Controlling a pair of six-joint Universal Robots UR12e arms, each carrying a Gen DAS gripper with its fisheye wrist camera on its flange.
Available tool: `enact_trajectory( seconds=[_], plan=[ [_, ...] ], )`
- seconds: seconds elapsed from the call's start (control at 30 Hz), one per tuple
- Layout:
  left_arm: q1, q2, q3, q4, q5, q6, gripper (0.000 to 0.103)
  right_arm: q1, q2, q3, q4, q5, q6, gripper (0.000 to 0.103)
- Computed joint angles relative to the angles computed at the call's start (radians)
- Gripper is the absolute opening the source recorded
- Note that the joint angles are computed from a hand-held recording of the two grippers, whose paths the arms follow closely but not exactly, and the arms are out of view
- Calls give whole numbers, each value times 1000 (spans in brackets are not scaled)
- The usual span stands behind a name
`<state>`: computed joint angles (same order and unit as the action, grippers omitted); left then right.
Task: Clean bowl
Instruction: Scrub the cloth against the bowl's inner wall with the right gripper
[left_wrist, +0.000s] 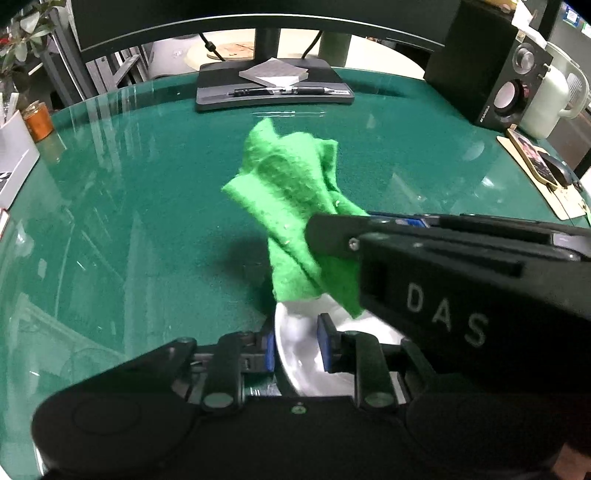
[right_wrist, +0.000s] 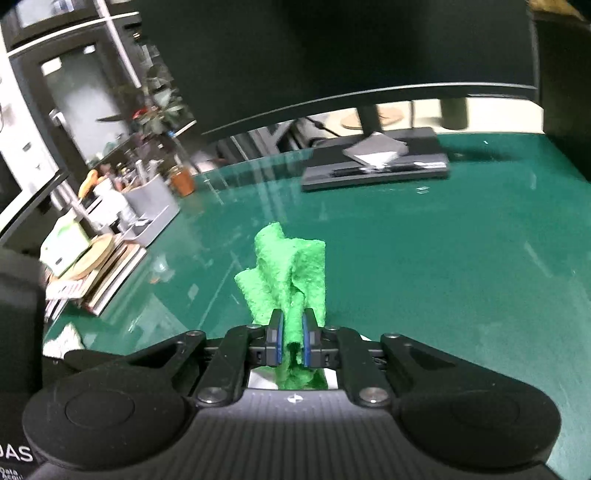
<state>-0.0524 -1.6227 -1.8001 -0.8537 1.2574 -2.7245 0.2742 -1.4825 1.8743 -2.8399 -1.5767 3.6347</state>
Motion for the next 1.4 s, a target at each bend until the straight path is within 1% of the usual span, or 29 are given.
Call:
enact_trajectory(
  seconds=[0.1,0.23,0.3,0.47,0.53,0.67,0.73,0.8,0.87,0.93,1.03,1.17,1.2,1.23,1.27,1.3,1.33,1.37,1.4],
  plan=[
    [-2,-1,1,3,7,-11,23,2,-10,0,28,-53,25,6],
    [-3,-1,-1,9,8,-17,24,1,-32,6,73,-91,59,5],
    [-3,0,-2,11,8,-19,24,5,-31,4,84,-99,74,7],
    [-5,-1,-2,13,12,-18,26,8,-2,-26,89,-49,73,8],
    [-7,-1,-4,23,19,-26,26,7,0,-24,83,-49,88,7],
    [-11,-4,-6,44,31,-49,26,0,-24,-8,108,-72,144,4],
    [-13,-4,-9,53,34,-55,26,-1,-31,-5,120,-80,163,4],
    [-15,-2,-14,65,40,-59,26,1,-32,-7,128,-89,178,6],
    [-17,0,-19,76,47,-62,27,4,-20,-16,117,-89,178,7],
    [-16,1,-22,82,47,-89,28,2,-2,-29,101,-58,169,7],
    [-18,1,-23,85,50,-87,28,0,15,-36,78,-34,169,5],
    [-17,-1,-23,89,48,-119,28,-3,0,-24,88,-63,195,4],
    [-16,-1,-20,82,45,-118,28,-8,-7,-17,88,-60,207,4],
    [-12,-3,-12,61,28,-109,28,-9,-11,-13,90,-61,212,4],
    [-7,-6,-4,38,7,-98,30,-10,-15,-11,93,-65,221,5],
    [-5,-8,-1,34,-3,-90,32,-12,-19,-8,96,-69,230,7],
    [-5,-14,7,34,-9,-64,37,-16,-22,-4,90,-63,242,7],
    [-6,-22,17,29,-12,-43,45,-18,-25,0,87,-62,250,7],
    [-7,-26,22,25,-12,-32,51,-20,-29,4,84,-63,257,7]
  ],
)
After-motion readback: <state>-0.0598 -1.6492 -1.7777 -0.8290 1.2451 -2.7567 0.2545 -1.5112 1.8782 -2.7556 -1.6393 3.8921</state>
